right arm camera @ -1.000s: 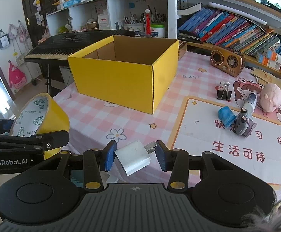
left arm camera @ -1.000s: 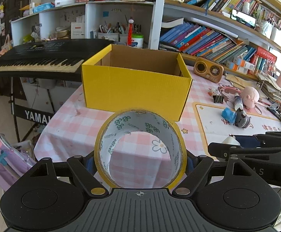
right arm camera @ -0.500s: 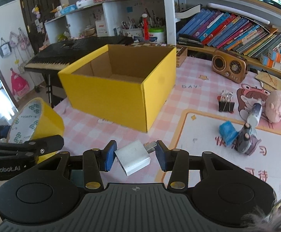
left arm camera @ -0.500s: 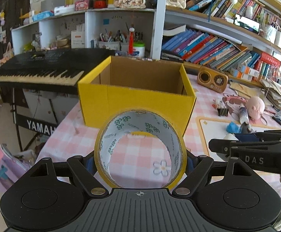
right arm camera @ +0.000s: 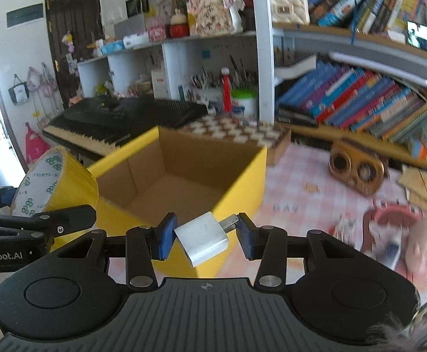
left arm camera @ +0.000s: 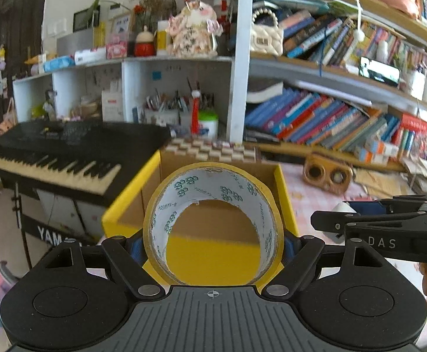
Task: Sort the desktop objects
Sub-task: 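Carry the tape roll and charger toward the yellow box with both tools, then lower the tape roll into the box and open the left tool while the right tool releases the charger inside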
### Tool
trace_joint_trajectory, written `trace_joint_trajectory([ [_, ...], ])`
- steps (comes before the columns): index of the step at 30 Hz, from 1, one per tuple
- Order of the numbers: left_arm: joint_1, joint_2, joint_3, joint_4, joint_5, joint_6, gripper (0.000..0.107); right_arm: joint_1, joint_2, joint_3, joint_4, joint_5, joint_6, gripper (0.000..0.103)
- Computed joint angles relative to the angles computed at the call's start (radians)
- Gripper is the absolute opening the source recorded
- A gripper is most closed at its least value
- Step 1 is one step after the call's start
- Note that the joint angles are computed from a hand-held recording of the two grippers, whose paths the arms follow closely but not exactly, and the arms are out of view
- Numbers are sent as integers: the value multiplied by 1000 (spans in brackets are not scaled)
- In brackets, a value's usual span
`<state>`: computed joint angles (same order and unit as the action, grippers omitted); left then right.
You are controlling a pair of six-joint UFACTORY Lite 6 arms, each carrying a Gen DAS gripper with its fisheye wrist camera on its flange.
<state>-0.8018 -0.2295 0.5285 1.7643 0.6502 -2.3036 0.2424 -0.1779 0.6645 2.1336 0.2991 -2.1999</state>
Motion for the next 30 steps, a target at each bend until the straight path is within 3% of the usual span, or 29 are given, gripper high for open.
trace_joint_trajectory([
  [8, 186, 233, 222, 171, -95, -9, 83, -13, 335, 363, -102, 48, -33, 42],
  [14, 293, 433, 391, 200, -185, 47, 83, 8, 636, 718, -565, 34, 245, 42],
  [18, 336, 559, 492, 119, -247, 181, 83, 35, 807, 912, -924, 35, 473, 42],
  [25, 371, 695, 591, -101, -325, 388, 83, 45, 1000, 1120, -1339, 114, 724, 42],
  [28, 364, 712, 607, -225, -330, 480, 83, 49, 1017, 1128, -1410, 117, 634, 42],
  [30, 345, 702, 595, -214, -329, 470, 83, 45, 1022, 1126, -1423, 120, 564, 42],
])
